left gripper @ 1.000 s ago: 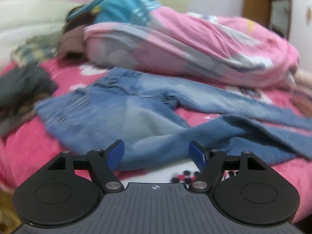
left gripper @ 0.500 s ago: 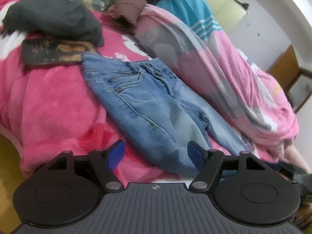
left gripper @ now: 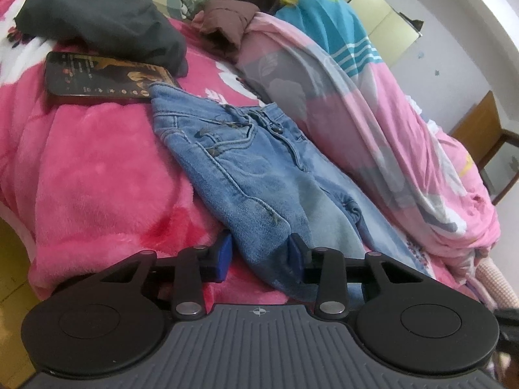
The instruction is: Fold clothes
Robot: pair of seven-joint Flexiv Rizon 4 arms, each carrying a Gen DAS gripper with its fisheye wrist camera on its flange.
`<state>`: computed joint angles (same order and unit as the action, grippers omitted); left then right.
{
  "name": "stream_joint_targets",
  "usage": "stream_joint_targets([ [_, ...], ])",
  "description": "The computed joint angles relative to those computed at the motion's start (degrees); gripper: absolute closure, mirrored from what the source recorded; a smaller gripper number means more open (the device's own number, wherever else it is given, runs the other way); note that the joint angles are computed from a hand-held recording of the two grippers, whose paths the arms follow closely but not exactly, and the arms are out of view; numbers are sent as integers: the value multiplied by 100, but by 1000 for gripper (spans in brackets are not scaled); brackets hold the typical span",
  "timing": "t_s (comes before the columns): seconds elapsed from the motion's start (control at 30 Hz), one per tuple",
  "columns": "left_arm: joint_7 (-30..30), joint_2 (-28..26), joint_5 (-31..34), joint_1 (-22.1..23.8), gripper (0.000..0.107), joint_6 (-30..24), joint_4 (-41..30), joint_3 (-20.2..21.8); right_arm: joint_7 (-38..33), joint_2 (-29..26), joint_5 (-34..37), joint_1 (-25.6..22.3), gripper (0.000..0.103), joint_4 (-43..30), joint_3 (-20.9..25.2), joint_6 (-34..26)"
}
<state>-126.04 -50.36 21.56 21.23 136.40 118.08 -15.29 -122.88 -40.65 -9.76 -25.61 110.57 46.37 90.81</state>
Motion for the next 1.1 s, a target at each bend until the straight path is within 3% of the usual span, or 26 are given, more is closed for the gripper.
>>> stream_joint_targets([
  [0.13,-161,-58,166,190,70,-59,-54,-160,-536,92,57,-834,94,411,819,-548],
  [0.3,-298,-110,284,287,69,-40,-103,-230,-723,181,251,-515,91,526,526,-1261],
  [0.37,-347,-116,339,326,68,-18,-108,-249,-729,258,255,-261,78,456,303,-1638],
  [0.43,-435,-150,458,427,66,11,-128,-306,-907,324,306,-283,67,347,385,-2006],
  [0.5,-534,-194,521,495,64,76,-161,-335,-1464,168,737,-820,66,-31,1056,-2764],
  [0.57,-620,-220,516,515,58,184,-176,-296,-1839,-165,1241,-1312,51,-666,1706,-3813],
  [0.67,-656,-136,271,390,55,212,-172,-103,-1798,-493,1769,-1268,39,-1413,1893,-4260],
  [0.8,-624,32,-21,272,54,-136,-250,21,-467,-676,2118,-243,33,-2386,1036,-4023],
  [0.93,-426,30,-571,-36,57,-325,-402,234,846,-1042,1983,944,39,-3393,-126,-4174],
  [1.03,-300,-29,-825,-170,65,-299,-473,322,1159,-1301,1797,1580,48,-3851,-760,-4300],
  [1.1,-168,-46,-948,-278,70,-261,-492,409,1069,-1449,1815,1788,52,-4080,-933,-4431],
])
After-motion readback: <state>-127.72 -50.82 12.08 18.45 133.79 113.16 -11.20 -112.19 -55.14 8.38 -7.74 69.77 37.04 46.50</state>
